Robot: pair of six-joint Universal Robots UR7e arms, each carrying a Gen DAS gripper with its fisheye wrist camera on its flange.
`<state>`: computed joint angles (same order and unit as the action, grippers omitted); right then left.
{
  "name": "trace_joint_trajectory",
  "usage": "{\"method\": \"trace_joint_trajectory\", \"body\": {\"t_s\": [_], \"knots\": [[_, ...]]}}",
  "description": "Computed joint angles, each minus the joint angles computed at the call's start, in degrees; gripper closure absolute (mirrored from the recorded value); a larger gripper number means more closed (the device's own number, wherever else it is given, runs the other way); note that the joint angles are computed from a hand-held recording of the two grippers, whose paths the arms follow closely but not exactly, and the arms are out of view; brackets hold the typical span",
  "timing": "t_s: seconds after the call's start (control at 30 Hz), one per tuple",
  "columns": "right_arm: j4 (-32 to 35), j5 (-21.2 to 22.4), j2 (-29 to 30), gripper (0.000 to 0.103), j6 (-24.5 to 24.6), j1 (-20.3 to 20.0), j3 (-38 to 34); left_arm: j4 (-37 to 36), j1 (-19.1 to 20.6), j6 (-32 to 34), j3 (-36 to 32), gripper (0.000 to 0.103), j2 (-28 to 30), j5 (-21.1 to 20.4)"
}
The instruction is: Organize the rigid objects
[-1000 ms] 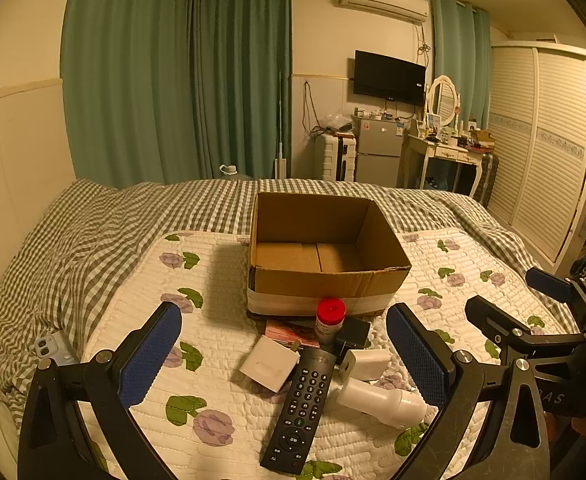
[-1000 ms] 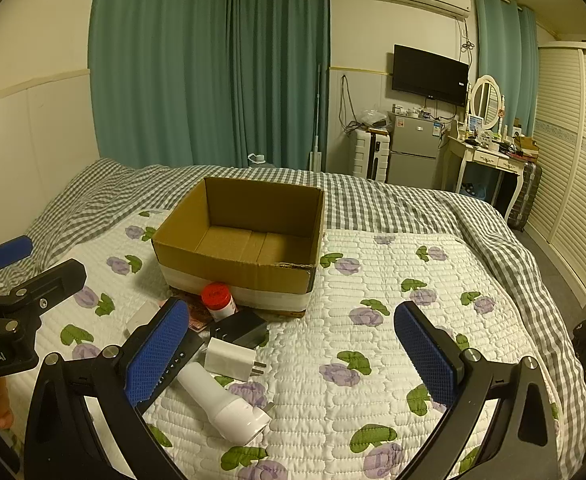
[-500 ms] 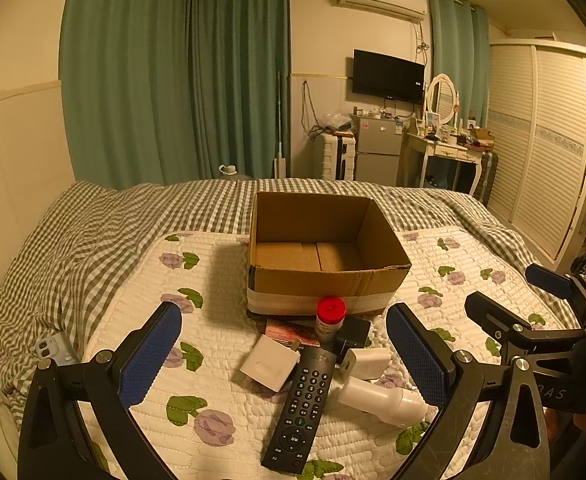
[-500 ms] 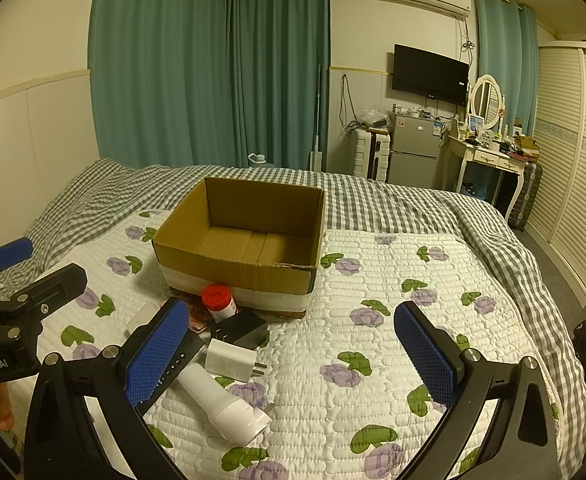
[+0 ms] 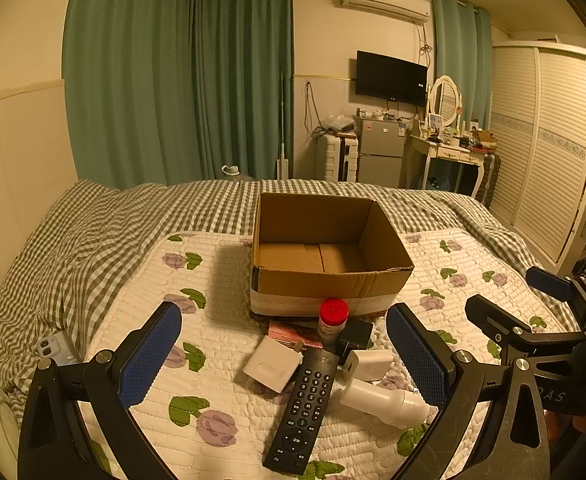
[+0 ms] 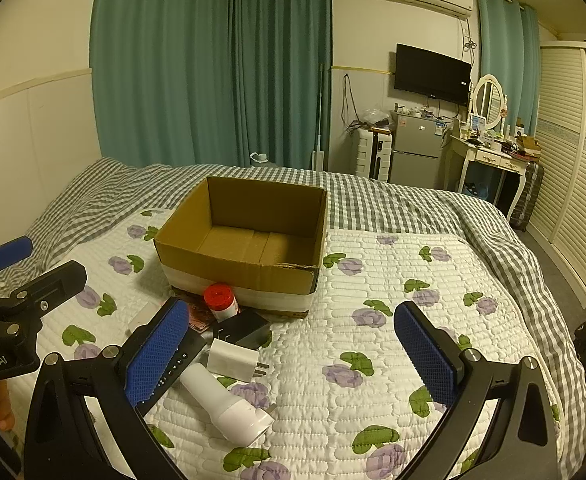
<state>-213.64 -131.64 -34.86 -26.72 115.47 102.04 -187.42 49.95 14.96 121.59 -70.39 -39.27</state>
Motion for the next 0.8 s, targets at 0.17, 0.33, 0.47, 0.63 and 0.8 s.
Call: {"method": "trace_joint_trajectory", "body": {"t_s": [0.17, 0.33, 0.47, 0.63, 0.8], "knots": [[0.1, 0.1, 0.1, 0.0, 0.0, 0.0, -0.1, 0.1, 0.0, 0.0, 0.0, 0.0, -0.1, 0.0], [0.4, 0.1, 0.3, 0.0, 0.0, -0.1, -0.4, -1.1, -0.2, 0.4, 0.4, 0.0, 0.1, 0.1], [0.6, -0.1, 0.5, 0.0, 0.4, -0.2, -0.6, -1.4, 0.0, 1.2, 0.6, 0.0, 0.6, 0.2], [2.1, -0.3, 1.4, 0.0, 0.8, -1.2, -1.2, 5.7, 3.6, -3.6, -0.1, 0.001, 2.1, -1.8], [4.7, -0.4, 1.5, 0.0, 1.8, -3.2, -0.8, 14.9, 7.6, -7.5, -1.3, 0.002, 5.7, -1.5]]}}
